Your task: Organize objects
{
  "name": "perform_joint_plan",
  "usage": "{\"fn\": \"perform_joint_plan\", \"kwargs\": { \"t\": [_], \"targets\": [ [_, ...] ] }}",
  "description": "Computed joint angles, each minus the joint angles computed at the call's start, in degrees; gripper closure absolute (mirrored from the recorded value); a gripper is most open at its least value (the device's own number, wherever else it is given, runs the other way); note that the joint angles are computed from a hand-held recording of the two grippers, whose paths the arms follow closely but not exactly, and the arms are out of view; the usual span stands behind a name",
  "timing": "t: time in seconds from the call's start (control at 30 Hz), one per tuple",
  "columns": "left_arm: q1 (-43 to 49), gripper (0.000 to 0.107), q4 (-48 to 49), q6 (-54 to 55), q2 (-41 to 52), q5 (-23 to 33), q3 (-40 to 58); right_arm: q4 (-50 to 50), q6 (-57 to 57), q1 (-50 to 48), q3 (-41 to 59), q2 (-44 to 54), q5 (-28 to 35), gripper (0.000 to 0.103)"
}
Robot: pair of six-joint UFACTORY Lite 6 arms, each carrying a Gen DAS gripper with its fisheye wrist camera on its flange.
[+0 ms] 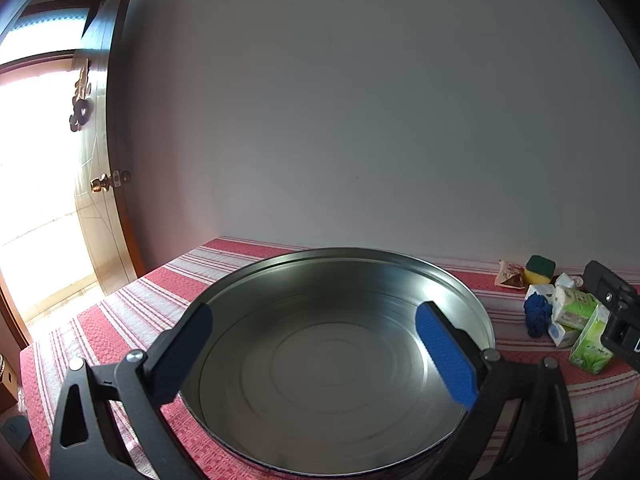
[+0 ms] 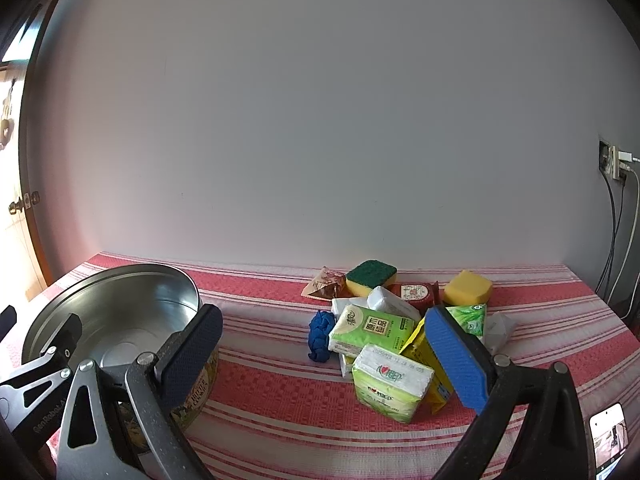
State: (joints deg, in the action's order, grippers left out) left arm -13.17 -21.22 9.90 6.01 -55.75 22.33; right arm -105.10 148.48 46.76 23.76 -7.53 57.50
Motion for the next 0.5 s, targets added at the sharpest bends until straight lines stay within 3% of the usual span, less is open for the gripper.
{"fn": "perform_joint_plan", "kwargs": {
  "t": [0.5],
  "targets": [
    [-0.59,0.004,-0.92,1.09,-0.96,-0.86,-0.80,0.78,-0.35,0.21,0.43,0.27,-0.03,0.000]
  ]
}}
